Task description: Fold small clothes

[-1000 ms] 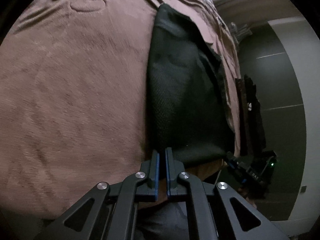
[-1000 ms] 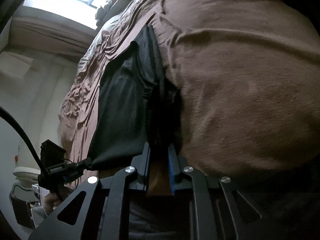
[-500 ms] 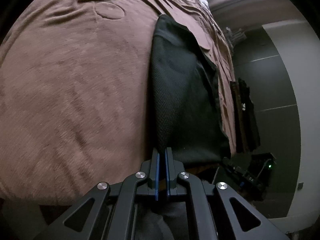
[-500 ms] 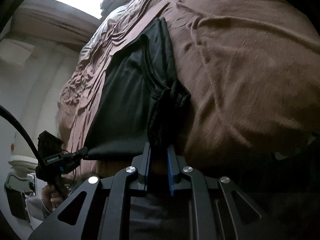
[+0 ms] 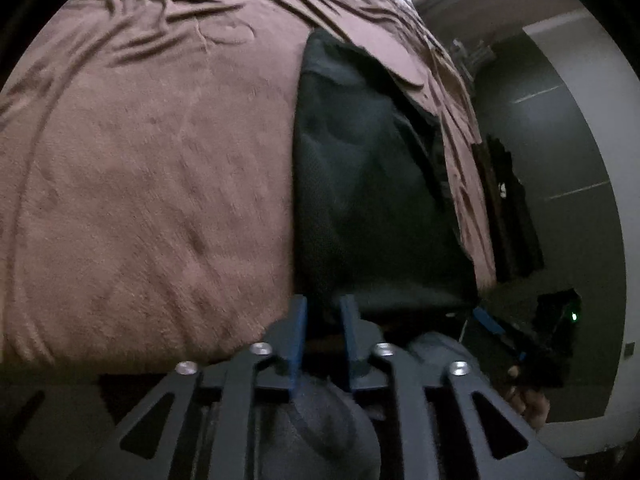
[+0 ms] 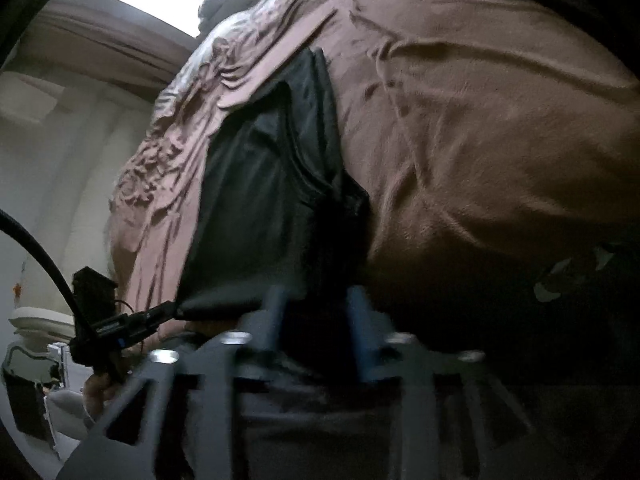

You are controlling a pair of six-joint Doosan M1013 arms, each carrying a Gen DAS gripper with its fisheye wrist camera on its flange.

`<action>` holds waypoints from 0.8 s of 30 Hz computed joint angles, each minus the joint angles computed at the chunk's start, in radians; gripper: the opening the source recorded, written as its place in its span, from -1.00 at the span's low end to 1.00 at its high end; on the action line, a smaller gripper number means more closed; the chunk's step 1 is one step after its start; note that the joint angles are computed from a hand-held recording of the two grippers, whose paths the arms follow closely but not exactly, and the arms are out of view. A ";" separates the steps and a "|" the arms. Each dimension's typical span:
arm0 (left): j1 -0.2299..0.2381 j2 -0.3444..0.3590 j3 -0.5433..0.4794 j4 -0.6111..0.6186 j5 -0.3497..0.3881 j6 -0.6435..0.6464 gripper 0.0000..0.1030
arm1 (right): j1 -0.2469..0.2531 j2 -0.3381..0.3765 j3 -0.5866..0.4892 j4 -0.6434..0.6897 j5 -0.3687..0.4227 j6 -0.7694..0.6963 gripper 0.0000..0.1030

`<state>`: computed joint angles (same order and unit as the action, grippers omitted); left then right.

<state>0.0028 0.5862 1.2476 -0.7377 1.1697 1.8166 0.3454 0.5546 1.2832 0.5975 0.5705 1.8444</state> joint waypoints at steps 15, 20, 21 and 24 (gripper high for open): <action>-0.008 0.055 -0.124 -0.020 -0.020 -0.018 0.26 | -0.035 -0.002 -0.005 0.104 -0.063 -0.166 0.39; -0.014 0.108 -0.199 -0.013 0.002 -0.042 0.26 | -0.050 0.049 -0.076 0.128 -0.033 -0.189 0.39; -0.014 0.118 -0.212 -0.014 0.008 -0.046 0.26 | -0.052 0.060 -0.093 0.125 -0.025 -0.187 0.39; -0.021 0.148 -0.255 0.007 0.016 -0.056 0.26 | -0.058 0.101 -0.158 0.090 0.017 -0.166 0.39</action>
<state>-0.0184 0.7342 0.9923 -0.7306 1.1858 1.7601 0.2872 0.6559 1.1256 0.6874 0.5871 1.6784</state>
